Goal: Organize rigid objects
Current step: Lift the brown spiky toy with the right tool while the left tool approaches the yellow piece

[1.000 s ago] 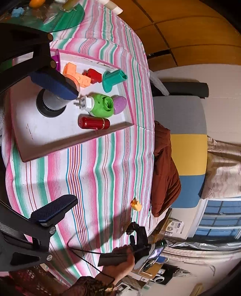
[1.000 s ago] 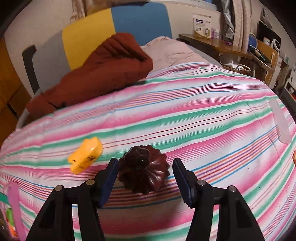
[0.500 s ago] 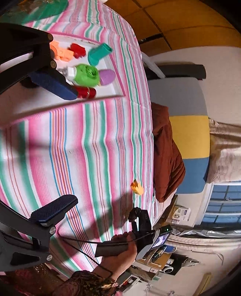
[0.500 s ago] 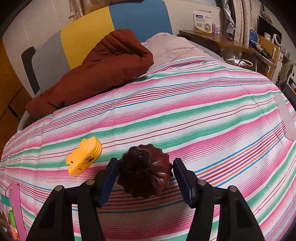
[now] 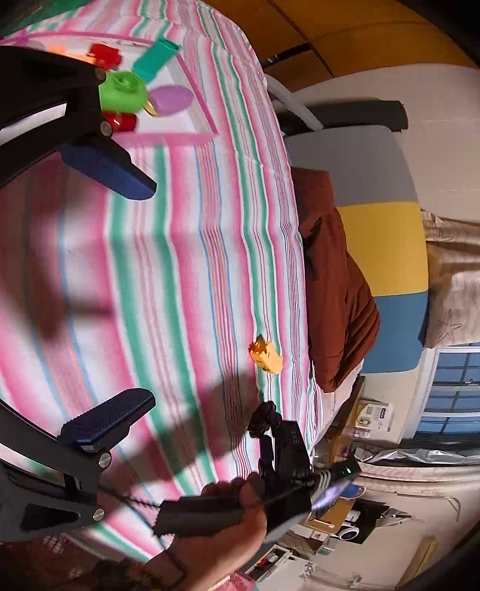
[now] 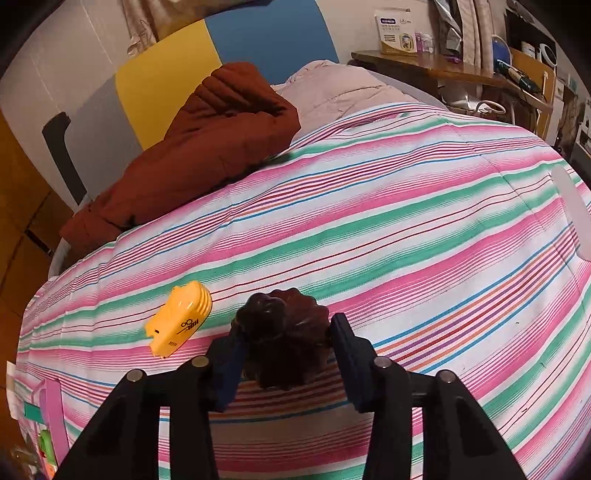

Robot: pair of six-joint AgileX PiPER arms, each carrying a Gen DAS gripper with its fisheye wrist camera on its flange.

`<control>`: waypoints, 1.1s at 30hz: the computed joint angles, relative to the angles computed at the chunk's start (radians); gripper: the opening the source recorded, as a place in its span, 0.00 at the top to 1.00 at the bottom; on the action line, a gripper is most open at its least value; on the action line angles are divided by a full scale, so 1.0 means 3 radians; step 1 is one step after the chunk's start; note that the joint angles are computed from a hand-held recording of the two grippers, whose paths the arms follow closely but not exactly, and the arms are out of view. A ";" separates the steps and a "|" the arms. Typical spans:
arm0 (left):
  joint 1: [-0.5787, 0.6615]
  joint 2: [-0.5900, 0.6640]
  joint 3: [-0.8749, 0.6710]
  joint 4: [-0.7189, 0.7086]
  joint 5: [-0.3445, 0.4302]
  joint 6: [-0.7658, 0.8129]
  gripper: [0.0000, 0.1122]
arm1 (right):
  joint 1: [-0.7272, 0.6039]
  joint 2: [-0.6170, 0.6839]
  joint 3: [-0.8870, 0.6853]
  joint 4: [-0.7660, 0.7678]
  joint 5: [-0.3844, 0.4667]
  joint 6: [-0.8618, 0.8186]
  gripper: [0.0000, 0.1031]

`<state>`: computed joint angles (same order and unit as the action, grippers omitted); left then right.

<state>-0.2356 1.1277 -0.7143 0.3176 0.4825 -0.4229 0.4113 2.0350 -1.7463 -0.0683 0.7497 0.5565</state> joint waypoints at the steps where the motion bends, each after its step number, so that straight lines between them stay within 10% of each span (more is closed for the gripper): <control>1: -0.0018 0.0112 -0.0047 0.0062 -0.0047 -0.0063 0.09 | 0.0006 -0.0011 0.0002 -0.0021 -0.0009 0.0007 0.72; 19: -0.0247 0.1392 -0.0873 0.0901 -0.0278 -0.0967 0.09 | -0.0021 -0.0038 -0.0113 -0.0144 0.0260 0.0154 0.80; 33: -0.0148 0.1621 -0.1135 0.1137 -0.0204 -0.1086 0.09 | 0.0088 0.0189 -0.0446 -0.0328 0.0627 0.0215 0.44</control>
<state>-0.2800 1.6139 -1.0549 0.6587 0.4212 -0.7488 0.4377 2.0916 -1.8800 -0.1665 0.9377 0.6210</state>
